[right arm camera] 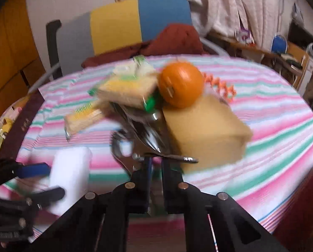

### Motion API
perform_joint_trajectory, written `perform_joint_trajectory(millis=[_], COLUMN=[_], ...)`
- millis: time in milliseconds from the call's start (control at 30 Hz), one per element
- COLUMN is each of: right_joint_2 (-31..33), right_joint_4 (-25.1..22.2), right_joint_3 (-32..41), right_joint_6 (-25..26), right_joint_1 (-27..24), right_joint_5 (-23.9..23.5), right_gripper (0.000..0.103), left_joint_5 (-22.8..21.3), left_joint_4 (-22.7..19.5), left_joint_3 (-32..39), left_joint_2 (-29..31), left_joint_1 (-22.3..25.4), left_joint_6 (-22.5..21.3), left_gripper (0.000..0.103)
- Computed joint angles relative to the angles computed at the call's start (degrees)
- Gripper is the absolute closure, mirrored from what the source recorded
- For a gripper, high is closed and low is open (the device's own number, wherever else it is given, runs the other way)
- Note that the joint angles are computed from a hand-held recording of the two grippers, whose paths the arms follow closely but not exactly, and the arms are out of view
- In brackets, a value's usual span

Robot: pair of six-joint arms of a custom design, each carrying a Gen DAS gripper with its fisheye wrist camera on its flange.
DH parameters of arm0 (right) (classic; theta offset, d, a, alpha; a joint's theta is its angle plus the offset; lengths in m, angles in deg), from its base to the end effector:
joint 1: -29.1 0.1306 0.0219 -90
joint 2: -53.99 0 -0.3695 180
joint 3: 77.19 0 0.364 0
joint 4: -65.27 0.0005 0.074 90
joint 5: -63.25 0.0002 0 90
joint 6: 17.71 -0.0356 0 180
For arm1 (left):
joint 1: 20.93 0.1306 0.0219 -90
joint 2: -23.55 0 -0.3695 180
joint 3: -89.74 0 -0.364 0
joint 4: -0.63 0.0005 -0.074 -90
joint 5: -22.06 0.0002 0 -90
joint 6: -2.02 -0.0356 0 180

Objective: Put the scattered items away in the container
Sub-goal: 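Grasp the white sponge with the left tool while the right tool grasps the metal clip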

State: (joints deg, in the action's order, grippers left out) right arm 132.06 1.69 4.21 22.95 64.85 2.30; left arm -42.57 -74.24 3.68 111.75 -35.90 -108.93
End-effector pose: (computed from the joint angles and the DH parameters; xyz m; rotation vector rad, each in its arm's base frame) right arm 0.3033 0.1964 0.4219 0.4530 2.3902 -0.0274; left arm 0.3921 -0.1212 0.4371 0.9390 2.5338 -0.5809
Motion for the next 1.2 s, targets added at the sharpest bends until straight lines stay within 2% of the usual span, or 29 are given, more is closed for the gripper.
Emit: perform_joint_trajectory(millis=[33, 67, 100, 133, 167, 200, 233, 367, 433, 467, 500, 533, 600, 667, 767, 867, 933, 1033, 1100, 1133, 1167, 1200], right_joint_2=[-1.3, -2.2, -2.4, -2.3, -2.2, -2.3, -2.2, 0.0, 1.1, 1.6, 2.0, 2.0, 1.7, 0.7, -1.0, -2.6, -3.2, -4.3, -3.6, -3.2, -3.3, -3.6], right_joint_4=[2.1, 3.6, 3.8, 3.4, 3.5, 4.2, 4.8, 4.8, 4.9, 4.9, 4.8, 4.7, 3.5, 1.9, 0.1, -0.4, 0.4, 5.2, 3.8, 2.1, 1.3, 1.4], right_joint_3=[-1.4, -2.2, -2.2, -1.9, -1.9, -2.0, -2.1, -0.7, -0.4, -0.4, -0.4, -0.5, -0.4, -0.7, -1.7, -2.8, -3.5, -5.0, -4.1, -3.2, -2.7, -2.7], right_joint_6=[0.4, 1.0, 1.6, 2.0, 2.7, 3.8, 5.4, 11.6, 14.1, 15.1, 15.6, 15.4, 13.4, 10.4, 5.5, 1.2, -0.6, 1.1, 2.0, 2.3, 2.7, 3.2], right_joint_1=[0.5, 1.2, 1.9, 2.7, 3.4, 3.9, 3.9, 0.9, -0.7, -1.2, -1.6, -1.7, -1.7, -1.1, 0.8, 3.4, 5.0, 5.9, 7.0, 7.7, 8.2, 8.4], right_joint_5=[-0.5, -0.5, 0.0, 0.9, 2.1, 2.9, 2.6, -3.1, -6.4, -7.4, -8.4, -8.7, -8.7, -8.6, -7.8, -6.5, -6.0, -8.4, -7.6, -5.6, -3.5, -2.1], right_gripper=[0.091, 0.087, 0.069, 0.056, 0.040, 0.037, 0.037, 0.039, 0.042, 0.044, 0.052, 0.052, 0.072, 0.086, 0.096, 0.098, 0.098, 0.097, 0.097, 0.096, 0.091, 0.076], left_joint_5=[2.3, 3.9, 5.5, 7.9, 9.9, 10.8, 10.3, 7.3, 7.1, 7.1, 7.1, 6.8, 6.0, 4.3, 1.6, -2.5, -3.3, -3.8, -5.7, -4.2, -2.7, -1.9], left_joint_4=[-2.6, -3.7, -4.1, -4.7, -5.2, -5.3, -5.3, -4.0, -4.6, -5.1, -5.4, -5.5, -5.1, -4.6, -4.0, -2.0, -1.1, -0.4, 0.4, -0.5, -1.7, -3.1], left_joint_3=[1.4, 2.1, 2.5, 3.0, 3.4, 3.7, 4.0, 3.6, 3.6, 3.7, 3.8, 4.0, 3.7, 3.6, 3.6, 2.9, 2.5, 1.7, 1.0, 1.4, 2.0, 3.0], left_joint_2=[1.5, 2.3, 2.6, 3.0, 3.3, 3.3, 3.3, 2.2, 2.1, 2.1, 2.2, 2.1, 1.5, 1.2, 1.3, 1.1, 1.0, 0.3, 0.0, 0.5, 1.3, 2.2], left_joint_1=[1.0, 1.7, 2.2, 2.8, 3.1, 3.0, 2.6, 1.6, 1.7, 2.0, 2.2, 2.2, 1.9, 1.1, -1.0, -3.3, -4.2, -4.4, -4.4, -3.4, -2.5, -1.7], left_joint_6=[1.4, 2.7, 3.9, 4.8, 5.4, 5.8, 5.8, 3.9, 3.7, 3.5, 3.3, 3.3, 3.1, 3.2, 3.1, 2.8, 2.8, 1.2, -1.1, -1.6, -1.4, -0.3], left_gripper=[0.047, 0.047, 0.047, 0.047, 0.047, 0.047, 0.047, 0.047, 0.047, 0.047, 0.047, 0.047, 0.047, 0.047, 0.046, 0.045, 0.039, 0.035, 0.032, 0.033, 0.033, 0.034])
